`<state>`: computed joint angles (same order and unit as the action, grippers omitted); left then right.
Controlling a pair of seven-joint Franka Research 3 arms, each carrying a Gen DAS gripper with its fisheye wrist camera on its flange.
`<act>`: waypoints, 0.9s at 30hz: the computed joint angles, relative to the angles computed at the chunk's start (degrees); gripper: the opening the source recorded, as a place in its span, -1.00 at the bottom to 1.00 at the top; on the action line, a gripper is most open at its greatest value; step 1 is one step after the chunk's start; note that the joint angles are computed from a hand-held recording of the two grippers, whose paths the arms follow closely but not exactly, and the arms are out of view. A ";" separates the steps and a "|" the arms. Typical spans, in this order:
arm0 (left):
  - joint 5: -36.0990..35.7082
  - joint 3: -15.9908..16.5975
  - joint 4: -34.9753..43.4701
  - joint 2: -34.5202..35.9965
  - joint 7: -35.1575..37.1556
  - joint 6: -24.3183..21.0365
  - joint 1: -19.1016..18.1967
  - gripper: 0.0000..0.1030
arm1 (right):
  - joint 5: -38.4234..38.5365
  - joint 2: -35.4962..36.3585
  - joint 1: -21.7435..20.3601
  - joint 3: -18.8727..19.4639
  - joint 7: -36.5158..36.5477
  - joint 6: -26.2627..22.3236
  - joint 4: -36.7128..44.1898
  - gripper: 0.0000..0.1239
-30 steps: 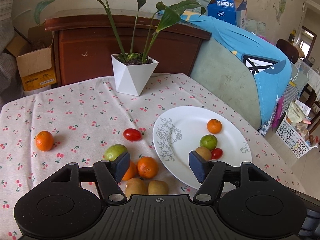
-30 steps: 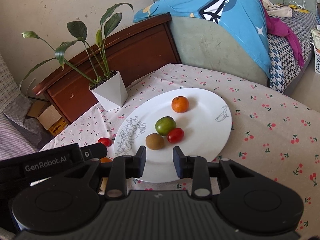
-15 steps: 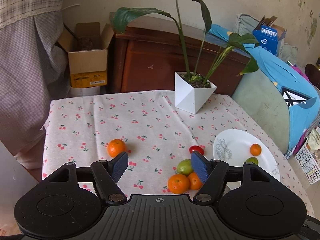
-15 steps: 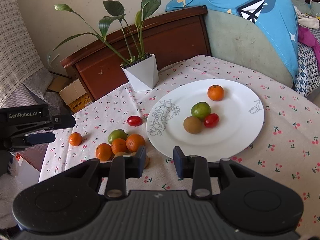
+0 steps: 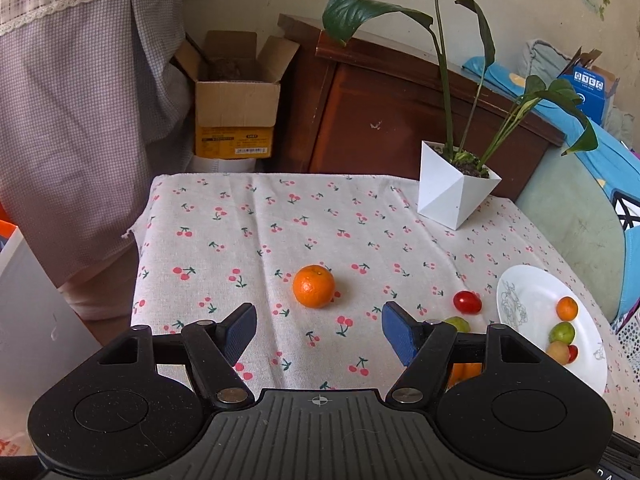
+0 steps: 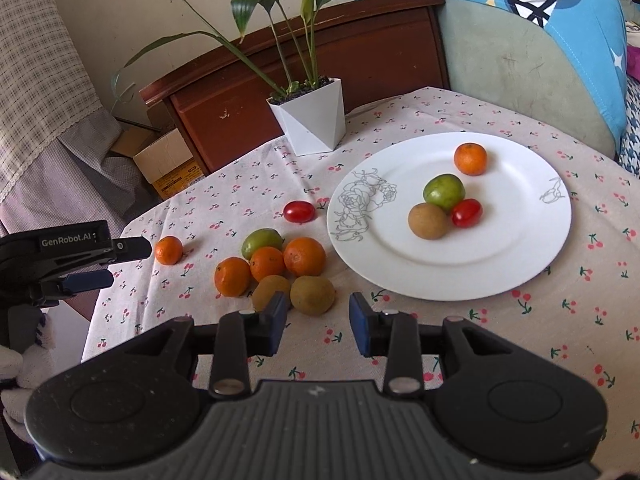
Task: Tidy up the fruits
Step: 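Grasp a mandarin with the left tool while the right tool grasps a kiwi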
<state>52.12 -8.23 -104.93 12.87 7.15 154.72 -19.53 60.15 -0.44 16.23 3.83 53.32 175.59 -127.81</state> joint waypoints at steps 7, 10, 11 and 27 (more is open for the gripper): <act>2.62 1.03 2.48 2.88 -0.73 0.07 -0.82 0.33 | -1.63 1.08 -0.25 0.26 2.78 -0.02 0.53 -0.42; 2.39 1.37 3.76 4.29 -0.16 -0.39 -1.04 0.32 | -2.53 1.54 -0.44 0.44 3.95 0.01 0.74 -0.42; 2.09 1.45 4.18 4.75 0.21 -0.48 -1.07 0.32 | -2.81 1.71 -0.51 0.50 4.38 0.02 0.84 -0.42; 3.34 4.10 8.43 9.18 1.19 -0.47 -3.03 0.20 | -8.40 4.26 -1.40 1.74 9.70 1.80 2.34 -0.42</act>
<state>55.46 -4.13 -96.49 22.05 8.34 154.25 -22.56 51.76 3.81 14.82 5.57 63.02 177.39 -125.47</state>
